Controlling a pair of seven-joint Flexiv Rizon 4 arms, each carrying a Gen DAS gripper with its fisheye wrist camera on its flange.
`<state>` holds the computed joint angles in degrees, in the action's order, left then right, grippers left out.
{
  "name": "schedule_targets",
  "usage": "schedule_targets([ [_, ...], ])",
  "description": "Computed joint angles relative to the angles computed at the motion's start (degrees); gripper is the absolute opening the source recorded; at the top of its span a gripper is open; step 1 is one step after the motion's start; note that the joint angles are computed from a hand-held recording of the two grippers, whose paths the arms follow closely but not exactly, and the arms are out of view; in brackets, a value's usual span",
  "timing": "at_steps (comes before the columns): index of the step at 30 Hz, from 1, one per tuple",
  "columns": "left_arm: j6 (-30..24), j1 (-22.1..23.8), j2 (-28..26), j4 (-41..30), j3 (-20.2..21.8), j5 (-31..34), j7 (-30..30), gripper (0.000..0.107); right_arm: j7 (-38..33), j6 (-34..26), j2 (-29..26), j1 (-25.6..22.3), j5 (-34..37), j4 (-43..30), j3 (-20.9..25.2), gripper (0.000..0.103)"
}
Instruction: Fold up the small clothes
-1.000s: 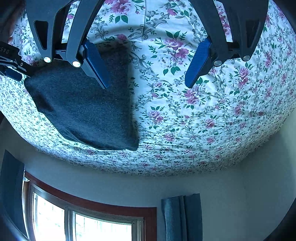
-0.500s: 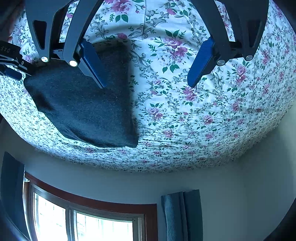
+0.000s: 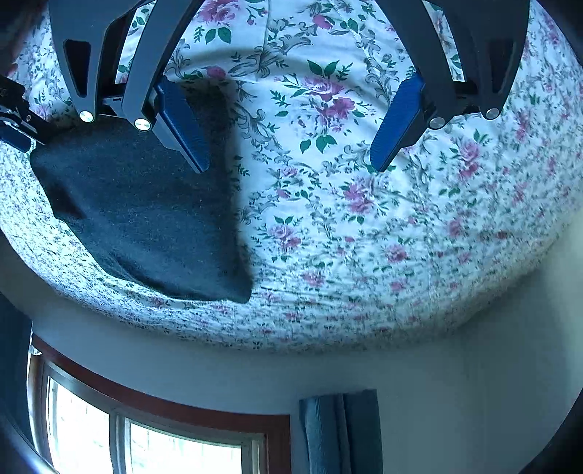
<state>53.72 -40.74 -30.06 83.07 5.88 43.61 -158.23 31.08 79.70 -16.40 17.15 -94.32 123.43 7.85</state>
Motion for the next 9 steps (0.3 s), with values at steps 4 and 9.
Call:
schedule_targets([
  [4, -1.5, 0.8, 1.0, 0.6, 0.9, 0.2, -1.4, 0.088, 0.7, 1.0, 0.1, -0.7, -1.1, 0.0, -0.1, 0.090],
  [9, -1.2, 6.8, 2.6, 4.4, 0.6, -5.6, 0.3, 0.088, 0.4, 0.9, 2.3, -2.5, -1.1, 1.4, -0.4, 0.090],
])
